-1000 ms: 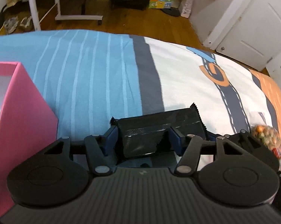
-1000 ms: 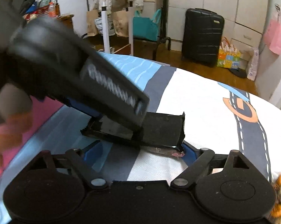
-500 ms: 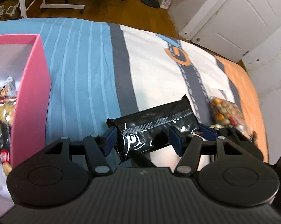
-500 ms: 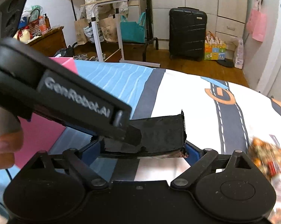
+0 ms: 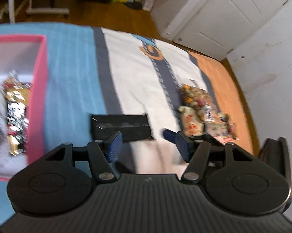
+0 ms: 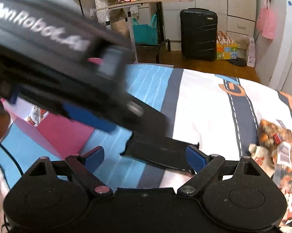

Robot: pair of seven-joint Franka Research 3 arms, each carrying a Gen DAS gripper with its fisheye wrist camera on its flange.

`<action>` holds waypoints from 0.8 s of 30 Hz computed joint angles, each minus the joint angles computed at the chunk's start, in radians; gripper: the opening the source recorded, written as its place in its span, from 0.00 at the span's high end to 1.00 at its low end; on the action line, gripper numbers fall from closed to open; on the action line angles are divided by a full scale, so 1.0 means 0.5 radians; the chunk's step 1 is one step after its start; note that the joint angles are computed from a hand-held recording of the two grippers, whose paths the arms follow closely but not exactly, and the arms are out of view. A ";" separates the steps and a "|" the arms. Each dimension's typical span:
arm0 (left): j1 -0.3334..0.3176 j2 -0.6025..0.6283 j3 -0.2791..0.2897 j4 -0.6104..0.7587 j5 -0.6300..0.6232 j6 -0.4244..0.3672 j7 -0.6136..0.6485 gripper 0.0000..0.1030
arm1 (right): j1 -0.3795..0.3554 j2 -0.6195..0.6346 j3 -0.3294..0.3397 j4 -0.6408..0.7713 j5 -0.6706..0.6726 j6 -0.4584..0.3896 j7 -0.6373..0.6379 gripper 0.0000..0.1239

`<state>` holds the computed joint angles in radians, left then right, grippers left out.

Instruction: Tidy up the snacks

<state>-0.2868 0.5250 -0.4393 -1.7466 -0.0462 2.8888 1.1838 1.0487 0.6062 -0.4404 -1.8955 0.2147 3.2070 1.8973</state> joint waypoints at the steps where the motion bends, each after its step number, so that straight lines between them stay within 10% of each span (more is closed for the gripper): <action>1: -0.062 -0.008 0.081 -0.006 0.058 0.012 -0.055 0.41 | 0.009 0.007 -0.016 -0.019 0.003 0.021 0.004 0.24; 12: -0.493 0.339 0.620 0.379 0.575 -0.197 -0.705 0.31 | 0.047 0.262 -0.076 0.085 0.210 0.036 -0.111 0.25; 21: -0.315 0.491 0.407 0.381 0.624 0.043 -0.691 0.47 | 0.102 0.415 -0.129 0.171 0.262 0.129 -0.116 0.30; 24: -0.394 0.478 0.502 0.363 0.681 0.086 -0.756 0.47 | 0.202 0.463 -0.226 0.176 0.330 0.121 -0.099 0.31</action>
